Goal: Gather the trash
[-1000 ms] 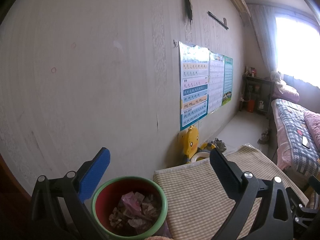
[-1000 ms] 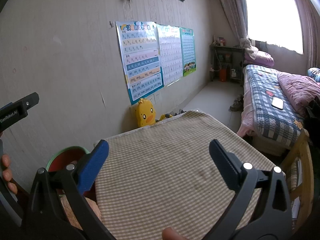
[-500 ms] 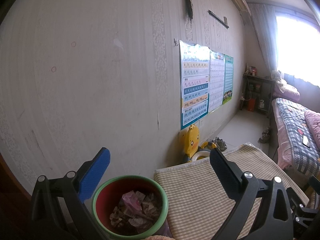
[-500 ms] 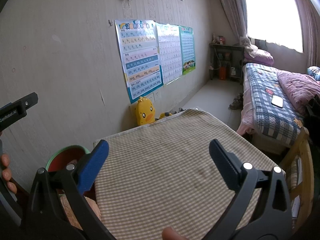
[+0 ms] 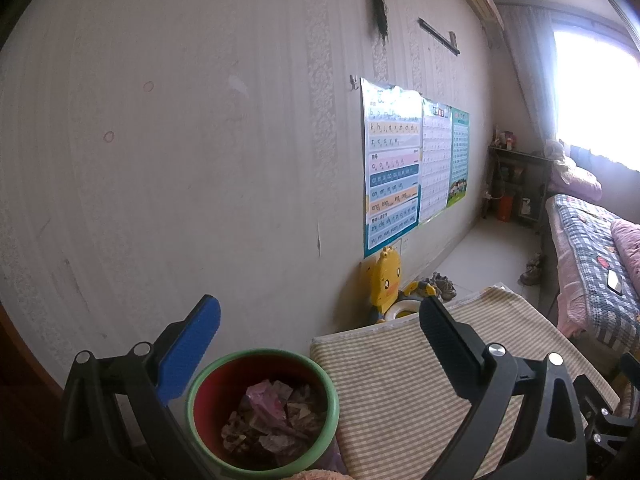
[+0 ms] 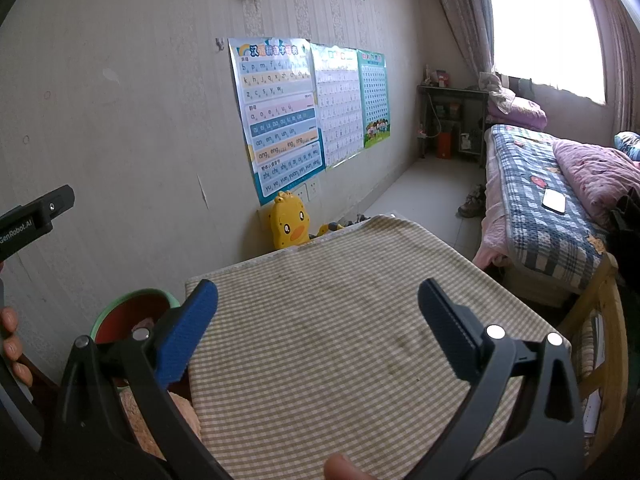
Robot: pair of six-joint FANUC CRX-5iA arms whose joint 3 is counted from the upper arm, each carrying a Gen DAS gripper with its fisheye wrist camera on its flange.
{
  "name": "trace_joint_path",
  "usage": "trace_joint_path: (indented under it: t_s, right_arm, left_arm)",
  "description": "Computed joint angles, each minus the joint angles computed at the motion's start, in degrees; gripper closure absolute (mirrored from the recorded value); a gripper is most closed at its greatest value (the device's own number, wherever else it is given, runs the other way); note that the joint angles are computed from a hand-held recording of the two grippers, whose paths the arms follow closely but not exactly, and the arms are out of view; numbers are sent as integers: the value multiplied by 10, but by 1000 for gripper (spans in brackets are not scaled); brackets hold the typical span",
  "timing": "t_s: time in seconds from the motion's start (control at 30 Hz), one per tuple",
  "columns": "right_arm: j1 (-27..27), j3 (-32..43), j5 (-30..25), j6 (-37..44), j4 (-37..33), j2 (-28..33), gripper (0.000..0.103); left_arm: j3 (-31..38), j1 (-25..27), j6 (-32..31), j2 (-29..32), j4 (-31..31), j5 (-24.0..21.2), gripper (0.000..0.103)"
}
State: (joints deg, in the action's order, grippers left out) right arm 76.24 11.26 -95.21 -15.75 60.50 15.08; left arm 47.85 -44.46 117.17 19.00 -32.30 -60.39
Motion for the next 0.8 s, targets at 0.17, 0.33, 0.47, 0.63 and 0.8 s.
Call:
trace_joint_path:
  t_s: [0.17,0.33,0.47,0.63,0.8]
  right_arm:
    - [2,-4,-1,-4,-1,-1,4]
    - [2,-8,-1,-7,-6,-4,4]
    - [-3,-15,9,-11,-17,-9,4]
    - [-16,-60,37,-47,-56,-35,4]
    - [-52,-141,49,-101,-154,-72,4]
  left_arm:
    - [-2,2,-4,0,4,2,8]
    - [1,5,-8,2,11,-1,8]
    - [-3,5,-10,4,15,5,8]
    - [5,9,-28,28,45,1,8]
    - [21,26,-76,91,144,-22,8]
